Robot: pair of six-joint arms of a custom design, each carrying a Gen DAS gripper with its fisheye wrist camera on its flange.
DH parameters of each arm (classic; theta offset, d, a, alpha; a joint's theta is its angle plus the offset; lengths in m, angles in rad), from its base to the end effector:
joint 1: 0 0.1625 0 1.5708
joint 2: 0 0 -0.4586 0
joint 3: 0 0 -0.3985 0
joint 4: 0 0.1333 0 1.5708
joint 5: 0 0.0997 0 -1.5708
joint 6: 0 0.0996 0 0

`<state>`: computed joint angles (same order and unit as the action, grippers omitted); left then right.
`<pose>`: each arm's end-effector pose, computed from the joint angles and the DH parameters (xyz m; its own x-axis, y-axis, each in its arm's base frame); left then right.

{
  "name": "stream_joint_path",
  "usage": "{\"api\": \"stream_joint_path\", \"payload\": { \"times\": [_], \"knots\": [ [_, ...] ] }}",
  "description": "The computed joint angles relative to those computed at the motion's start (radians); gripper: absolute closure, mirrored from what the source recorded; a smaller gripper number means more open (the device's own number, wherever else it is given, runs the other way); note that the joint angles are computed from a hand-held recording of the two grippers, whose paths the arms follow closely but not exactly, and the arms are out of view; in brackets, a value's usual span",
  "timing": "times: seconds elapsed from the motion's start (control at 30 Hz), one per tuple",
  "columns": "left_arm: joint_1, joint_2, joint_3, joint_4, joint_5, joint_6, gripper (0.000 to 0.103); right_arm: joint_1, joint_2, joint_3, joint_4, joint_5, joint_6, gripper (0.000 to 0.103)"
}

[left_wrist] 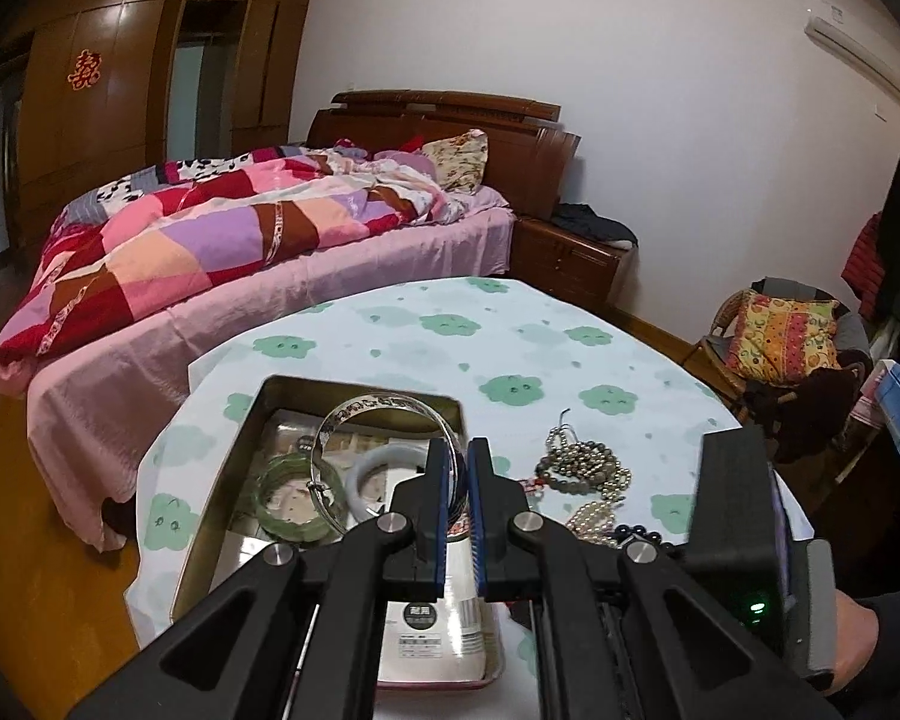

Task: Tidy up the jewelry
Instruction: 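Lower silver bangle into tin with left tool while right tool drops red string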

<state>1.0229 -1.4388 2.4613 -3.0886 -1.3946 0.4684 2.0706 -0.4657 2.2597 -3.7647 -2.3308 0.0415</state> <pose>-0.0809 -0.4220 0.2381 -0.5817 0.7332 -0.3522 0.8079 0.4707 -0.3545 0.2684 -0.3565 -0.0479 -0.7824 -0.0783 0.6179 -0.4093 0.8124 -0.4153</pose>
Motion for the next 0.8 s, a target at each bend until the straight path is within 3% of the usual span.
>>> {"api": "stream_joint_path", "payload": {
  "times": [0.43, 0.8],
  "knots": [
    [0.038, 0.011, -0.037, -0.006, 0.019, 0.002, 0.098, 0.081, -0.050, 0.023, -0.183, -0.080, -0.048, 0.096],
    [0.040, 0.063, -0.111, 0.005, 0.057, 0.072, 0.098, 0.115, -0.126, -0.033, -0.192, -0.115, -0.175, 0.096]
  ]
}}
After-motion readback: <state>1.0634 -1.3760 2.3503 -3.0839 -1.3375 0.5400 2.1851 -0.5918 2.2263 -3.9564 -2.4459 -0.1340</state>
